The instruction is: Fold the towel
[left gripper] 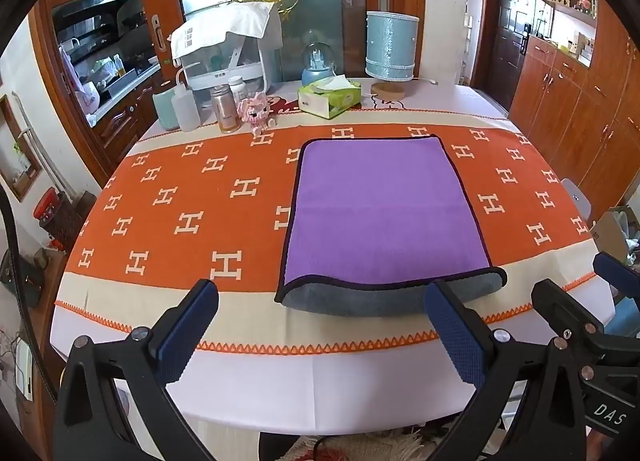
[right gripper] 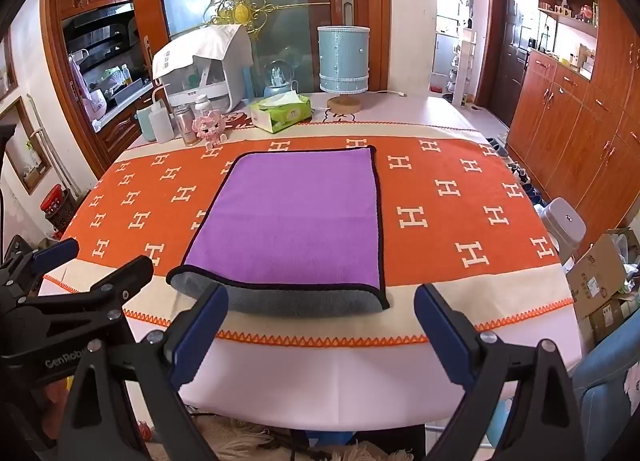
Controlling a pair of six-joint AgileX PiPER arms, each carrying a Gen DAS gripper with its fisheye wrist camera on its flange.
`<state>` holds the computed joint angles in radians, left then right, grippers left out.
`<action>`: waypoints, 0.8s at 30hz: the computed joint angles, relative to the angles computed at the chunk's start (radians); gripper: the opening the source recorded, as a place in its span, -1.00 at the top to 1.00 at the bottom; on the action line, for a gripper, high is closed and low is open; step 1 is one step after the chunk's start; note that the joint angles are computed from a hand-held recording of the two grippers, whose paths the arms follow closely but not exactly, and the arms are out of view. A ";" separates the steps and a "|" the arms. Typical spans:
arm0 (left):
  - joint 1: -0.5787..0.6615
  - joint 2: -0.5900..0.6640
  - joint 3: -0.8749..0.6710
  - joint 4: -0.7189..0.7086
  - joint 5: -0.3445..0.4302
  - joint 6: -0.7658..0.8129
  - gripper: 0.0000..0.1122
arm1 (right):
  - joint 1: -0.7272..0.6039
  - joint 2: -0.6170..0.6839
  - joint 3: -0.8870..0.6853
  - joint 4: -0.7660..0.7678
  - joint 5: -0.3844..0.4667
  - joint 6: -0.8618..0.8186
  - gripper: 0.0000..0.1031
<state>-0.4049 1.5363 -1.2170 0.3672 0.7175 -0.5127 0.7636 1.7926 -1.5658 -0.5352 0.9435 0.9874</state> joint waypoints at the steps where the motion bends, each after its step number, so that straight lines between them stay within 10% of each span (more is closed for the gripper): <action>1: 0.000 -0.002 0.001 0.002 -0.002 -0.002 -0.82 | -0.001 0.000 0.001 0.002 -0.002 0.000 -0.84; 24: 0.005 0.005 -0.002 -0.016 -0.004 0.011 -0.82 | 0.002 0.002 -0.005 0.000 0.003 0.000 -0.84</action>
